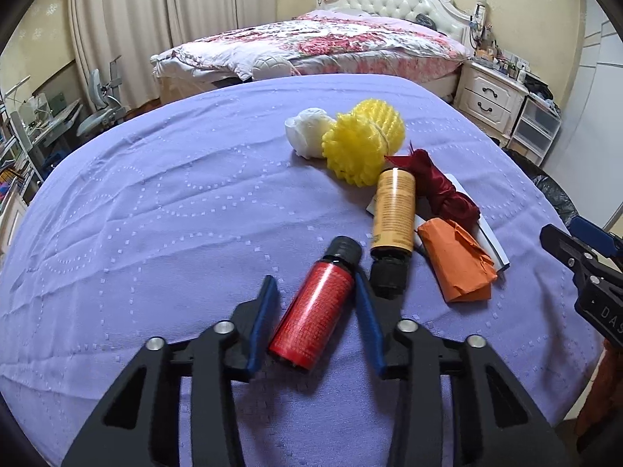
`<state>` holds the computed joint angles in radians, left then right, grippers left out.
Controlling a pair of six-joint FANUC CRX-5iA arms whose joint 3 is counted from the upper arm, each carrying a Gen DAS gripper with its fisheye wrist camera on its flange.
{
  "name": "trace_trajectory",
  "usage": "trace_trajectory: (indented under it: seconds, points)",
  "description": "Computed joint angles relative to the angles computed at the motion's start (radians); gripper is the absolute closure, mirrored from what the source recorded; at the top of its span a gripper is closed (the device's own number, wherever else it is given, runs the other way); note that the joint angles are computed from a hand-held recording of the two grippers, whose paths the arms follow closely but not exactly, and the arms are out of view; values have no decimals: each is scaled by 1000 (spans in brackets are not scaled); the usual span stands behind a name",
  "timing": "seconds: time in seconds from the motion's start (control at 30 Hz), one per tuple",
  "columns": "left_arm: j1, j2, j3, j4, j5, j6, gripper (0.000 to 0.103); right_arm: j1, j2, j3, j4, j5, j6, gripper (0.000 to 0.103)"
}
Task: Collect trash
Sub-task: 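Grasp the red spray can with the left tool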
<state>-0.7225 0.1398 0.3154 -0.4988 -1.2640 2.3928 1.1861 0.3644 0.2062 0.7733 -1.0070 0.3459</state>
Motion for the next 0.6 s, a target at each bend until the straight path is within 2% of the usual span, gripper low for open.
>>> trace_trajectory:
  seconds: [0.1, 0.27, 0.6]
  points:
    - [1, -11, -14, 1, 15, 7, 78, 5, 11, 18, -4, 3, 17, 42]
    - [-5, -37, -34, -36, 13, 58, 78, 20, 32, 53, -11, 13, 58, 43]
    - [-26, -103, -63, -180, -93, 154, 78, 48, 109, 188, -73, 42, 203, 43]
